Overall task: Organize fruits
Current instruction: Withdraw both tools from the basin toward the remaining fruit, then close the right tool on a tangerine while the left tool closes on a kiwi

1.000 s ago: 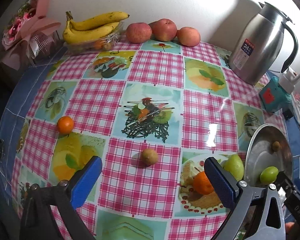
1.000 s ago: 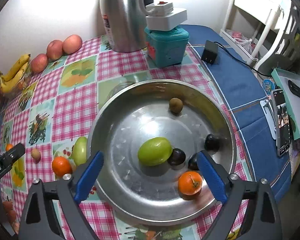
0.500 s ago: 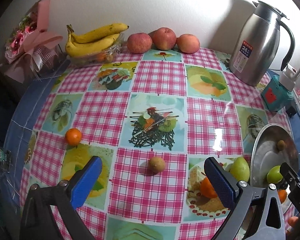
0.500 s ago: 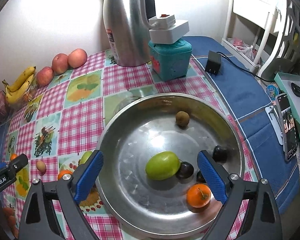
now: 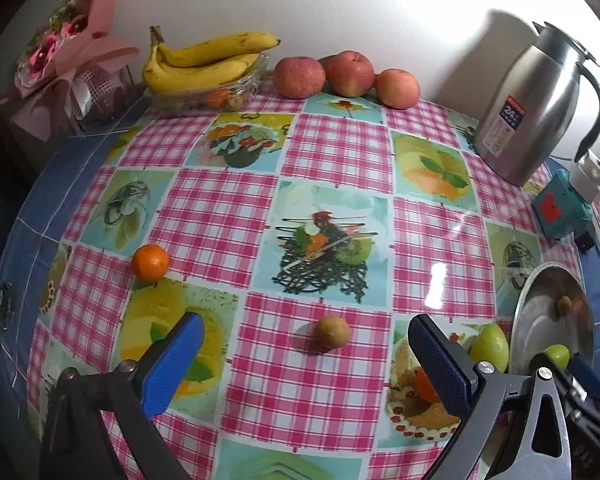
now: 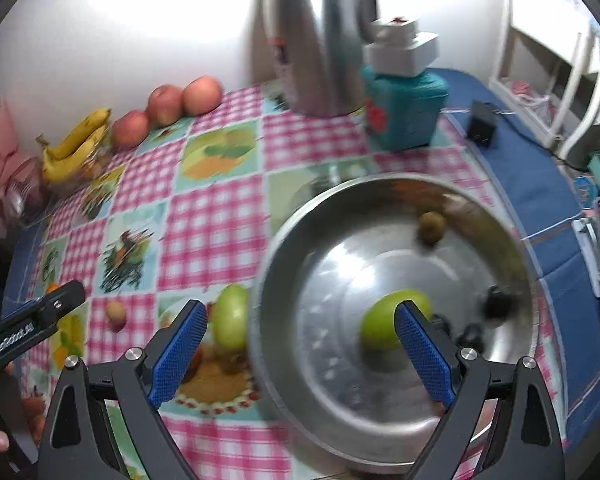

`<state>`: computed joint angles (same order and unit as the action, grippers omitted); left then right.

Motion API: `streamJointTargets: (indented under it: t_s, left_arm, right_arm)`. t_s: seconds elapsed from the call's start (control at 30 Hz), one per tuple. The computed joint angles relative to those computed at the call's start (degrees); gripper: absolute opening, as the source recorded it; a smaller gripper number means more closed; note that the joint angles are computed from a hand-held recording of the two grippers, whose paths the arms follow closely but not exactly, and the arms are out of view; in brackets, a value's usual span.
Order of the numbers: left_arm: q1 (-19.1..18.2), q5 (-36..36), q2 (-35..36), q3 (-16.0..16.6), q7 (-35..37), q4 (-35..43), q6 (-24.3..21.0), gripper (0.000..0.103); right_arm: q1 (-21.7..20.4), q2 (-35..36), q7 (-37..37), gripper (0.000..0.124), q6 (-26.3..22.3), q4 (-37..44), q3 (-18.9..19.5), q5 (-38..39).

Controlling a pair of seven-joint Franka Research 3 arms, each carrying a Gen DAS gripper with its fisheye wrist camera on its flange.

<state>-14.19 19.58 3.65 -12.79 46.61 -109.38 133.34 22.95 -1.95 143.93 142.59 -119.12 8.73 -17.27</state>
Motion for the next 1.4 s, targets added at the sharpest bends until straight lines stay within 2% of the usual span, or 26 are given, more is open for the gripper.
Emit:
streamJointTargets:
  t_s: [0.4, 0.73, 1.17, 1.27, 1.37, 1.4]
  left_arm:
    - [2.27, -1.84, -2.51, 1.11, -0.61, -3.43, 2.68, 0.103]
    - [1.84, -6.89, -0.76, 0.32, 4.43, -2.72, 3.7, 0.103]
    - [1.23, -18.68, 2.87, -1.04, 11.62, -1.11, 3.33, 0.102]
    - [0.67, -18.55, 3.67, -1.23, 12.08, -0.35, 3.21, 0.1]
    - [0.57, -18.01, 4.01, -0.99, 11.83, -0.1, 3.1, 0.098]
    - [0.62, -17.68, 4.15, -0.82, 11.5, 0.01, 2.97, 0.097]
  right_arm:
    - [3.41, 5.04, -5.0, 0.095, 0.04, 5.33, -0.01, 5.22]
    - [5.54, 6.8, -3.38, 0.095, -4.83, 8.24, -0.95, 2.77]
    - [3.79, 4.28, 1.63, 0.095, -9.06, 5.67, -1.52, -1.42]
    - [3.14, 3.59, 3.31, 0.095, -9.72, 5.0, -1.47, -2.77]
    - [2.38, 2.87, 3.23, 0.094, -7.87, 3.77, -1.35, -2.02]
    - [2.22, 2.85, 2.73, 0.09, -7.14, 3.59, -1.25, -1.78]
